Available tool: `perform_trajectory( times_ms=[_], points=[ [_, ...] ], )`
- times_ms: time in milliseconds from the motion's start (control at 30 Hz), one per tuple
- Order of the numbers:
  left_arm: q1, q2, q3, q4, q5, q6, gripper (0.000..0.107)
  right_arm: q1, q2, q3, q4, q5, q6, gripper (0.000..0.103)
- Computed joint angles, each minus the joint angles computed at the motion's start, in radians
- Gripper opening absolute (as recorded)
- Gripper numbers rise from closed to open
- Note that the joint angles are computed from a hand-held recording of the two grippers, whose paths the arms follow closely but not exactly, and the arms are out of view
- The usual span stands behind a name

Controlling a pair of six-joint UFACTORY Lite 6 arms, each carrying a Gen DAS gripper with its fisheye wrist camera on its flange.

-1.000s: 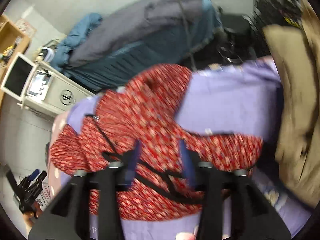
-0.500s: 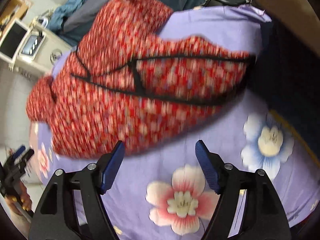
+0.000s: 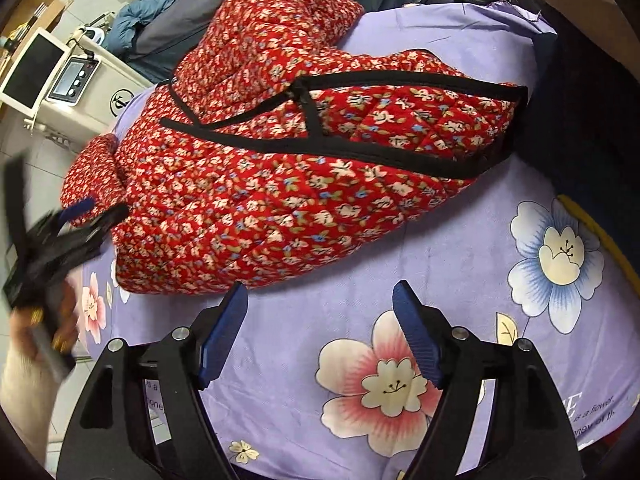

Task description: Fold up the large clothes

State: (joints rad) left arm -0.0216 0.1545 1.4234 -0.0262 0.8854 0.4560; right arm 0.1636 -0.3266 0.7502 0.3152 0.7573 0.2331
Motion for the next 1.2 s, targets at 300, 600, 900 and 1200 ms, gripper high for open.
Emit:
perform_trajectory(
  times_ms=[300,600,900,1200],
  points=[
    [-0.02,-0.182,-0.159,-0.137,0.076,0.206,0.016,-0.122,-0.199,-0.187,-0.019,0.062,0.021,0.075],
    [0.304,-0.693,-0.547,-0.23,0.522,0.762,0.017,-0.408,-0.153,-0.237,0.06,0.099,-0.158,0.075],
    [0.651,-0.588,-0.488,-0.209,0.655,0.936,0.071,-0.577,-0.071,-0.117,0.026,0.082,-0.193,0.076],
    [0.694,-0.416,-0.392,-0.264,0.542,0.624,0.083,-0.634,0.149,-0.126,0.266,-0.088,-0.399,0.076]
  ],
)
